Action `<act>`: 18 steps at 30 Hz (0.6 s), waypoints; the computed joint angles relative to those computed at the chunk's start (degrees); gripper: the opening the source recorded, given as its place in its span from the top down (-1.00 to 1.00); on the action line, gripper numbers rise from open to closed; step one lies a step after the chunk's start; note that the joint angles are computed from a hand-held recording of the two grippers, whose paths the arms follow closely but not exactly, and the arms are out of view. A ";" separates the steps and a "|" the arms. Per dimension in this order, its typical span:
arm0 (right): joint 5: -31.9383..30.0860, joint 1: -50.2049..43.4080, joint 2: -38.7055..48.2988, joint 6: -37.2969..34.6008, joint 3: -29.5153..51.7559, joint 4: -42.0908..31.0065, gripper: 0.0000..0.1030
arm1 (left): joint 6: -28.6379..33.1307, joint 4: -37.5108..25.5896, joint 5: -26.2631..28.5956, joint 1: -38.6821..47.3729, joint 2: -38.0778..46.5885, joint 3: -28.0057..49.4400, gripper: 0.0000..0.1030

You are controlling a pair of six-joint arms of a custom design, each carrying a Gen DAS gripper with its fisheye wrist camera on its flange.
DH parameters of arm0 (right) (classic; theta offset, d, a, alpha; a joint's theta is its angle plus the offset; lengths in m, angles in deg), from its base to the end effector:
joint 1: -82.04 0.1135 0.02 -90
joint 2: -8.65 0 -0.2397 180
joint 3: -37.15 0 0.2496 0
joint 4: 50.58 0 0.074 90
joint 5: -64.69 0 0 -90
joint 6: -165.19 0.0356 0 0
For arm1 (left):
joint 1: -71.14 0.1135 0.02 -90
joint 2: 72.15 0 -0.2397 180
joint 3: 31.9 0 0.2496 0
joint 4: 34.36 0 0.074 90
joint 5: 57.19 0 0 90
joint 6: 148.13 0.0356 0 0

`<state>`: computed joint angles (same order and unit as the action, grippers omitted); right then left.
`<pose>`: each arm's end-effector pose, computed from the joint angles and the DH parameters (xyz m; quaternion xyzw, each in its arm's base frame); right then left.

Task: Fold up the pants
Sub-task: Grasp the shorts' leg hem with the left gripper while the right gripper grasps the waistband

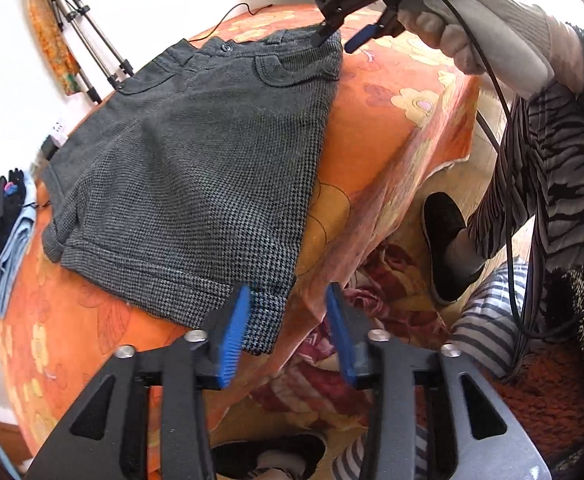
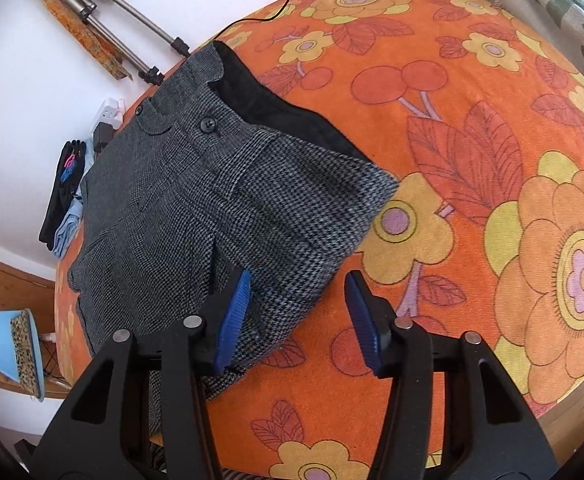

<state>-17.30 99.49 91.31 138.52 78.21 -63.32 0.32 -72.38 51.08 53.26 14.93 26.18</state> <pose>0.2302 0.0672 0.0968 0.3898 0.8662 0.1473 0.2757 0.2518 -0.0930 0.1326 0.6227 0.7412 -0.0777 0.2384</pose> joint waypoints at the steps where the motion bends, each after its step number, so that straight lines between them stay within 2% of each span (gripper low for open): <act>1: -0.39 -0.05 0.82 -0.20 0.49 0.19 0.16 | 0.09 0.79 0.02 -0.19 0.12 -0.47 0.02; 8: 0.16 0.13 0.89 -0.34 0.69 0.25 0.47 | 2.79 7.40 -1.30 -0.21 -1.89 -5.12 -0.02; 10: 0.59 0.41 0.75 -0.43 0.71 0.12 0.50 | 2.78 8.08 -1.40 0.06 -1.35 -5.07 0.10; 14: 1.72 1.14 0.37 -0.86 1.29 -0.96 0.53 | 1.41 7.79 -0.82 1.15 -0.39 -3.28 0.56; 18: 1.55 0.85 -0.45 -0.85 0.83 -0.57 0.56 | 0.77 3.33 2.42 2.75 1.60 0.43 0.66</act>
